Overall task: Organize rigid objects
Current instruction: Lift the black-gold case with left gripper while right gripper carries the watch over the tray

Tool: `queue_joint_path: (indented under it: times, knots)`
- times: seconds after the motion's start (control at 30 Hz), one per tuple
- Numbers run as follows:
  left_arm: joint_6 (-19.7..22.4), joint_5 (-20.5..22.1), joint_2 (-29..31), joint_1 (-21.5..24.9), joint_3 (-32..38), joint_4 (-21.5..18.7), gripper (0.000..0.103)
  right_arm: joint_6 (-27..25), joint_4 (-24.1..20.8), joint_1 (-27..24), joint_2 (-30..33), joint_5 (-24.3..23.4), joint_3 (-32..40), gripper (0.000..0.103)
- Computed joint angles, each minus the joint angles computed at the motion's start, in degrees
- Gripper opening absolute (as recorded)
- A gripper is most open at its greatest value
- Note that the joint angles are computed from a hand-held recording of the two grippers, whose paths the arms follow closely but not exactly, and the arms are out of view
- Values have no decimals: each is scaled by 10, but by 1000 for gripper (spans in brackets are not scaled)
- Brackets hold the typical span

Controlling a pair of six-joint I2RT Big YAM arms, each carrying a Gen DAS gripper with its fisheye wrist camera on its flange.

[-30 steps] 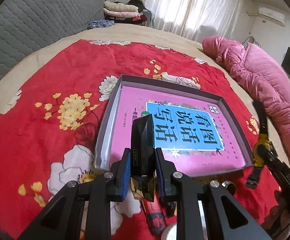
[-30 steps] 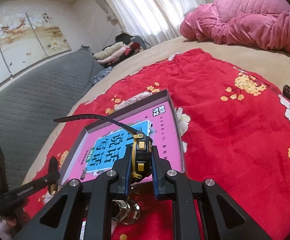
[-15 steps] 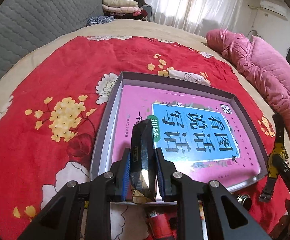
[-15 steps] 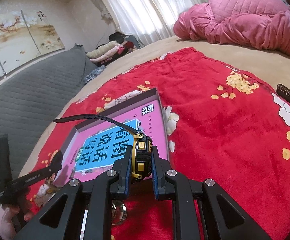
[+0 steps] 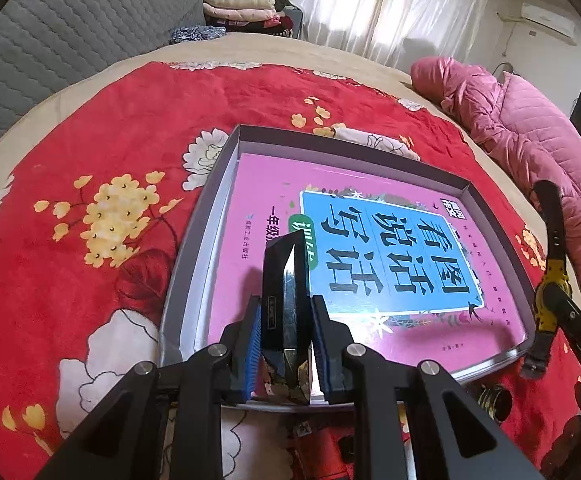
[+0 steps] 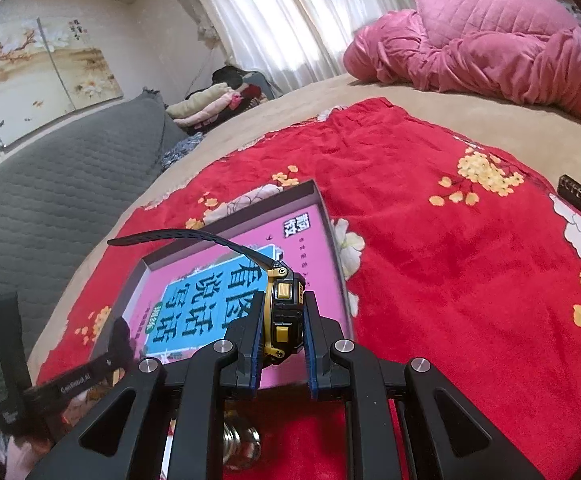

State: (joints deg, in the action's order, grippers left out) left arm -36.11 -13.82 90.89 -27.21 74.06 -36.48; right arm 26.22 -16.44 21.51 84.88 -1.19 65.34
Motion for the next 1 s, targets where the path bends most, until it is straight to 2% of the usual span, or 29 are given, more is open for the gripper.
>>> queue_joint_path:
  times: [0.43, 0.63, 0.87, 1.0]
  knots:
    - [2, -6, -9, -3, -11, 3, 25, -74, -54, 22, 32, 81, 39, 17]
    - [3, -6, -7, -3, -9, 2, 25, -80, -71, 27, 41, 107, 48, 17]
    - [7, -4, -5, -2, -9, 2, 25, -119, -95, 40, 55, 137, 65, 18]
    - [8, -4, -5, -1, -9, 1, 25, -114, -123, 42, 66, 146, 80, 20]
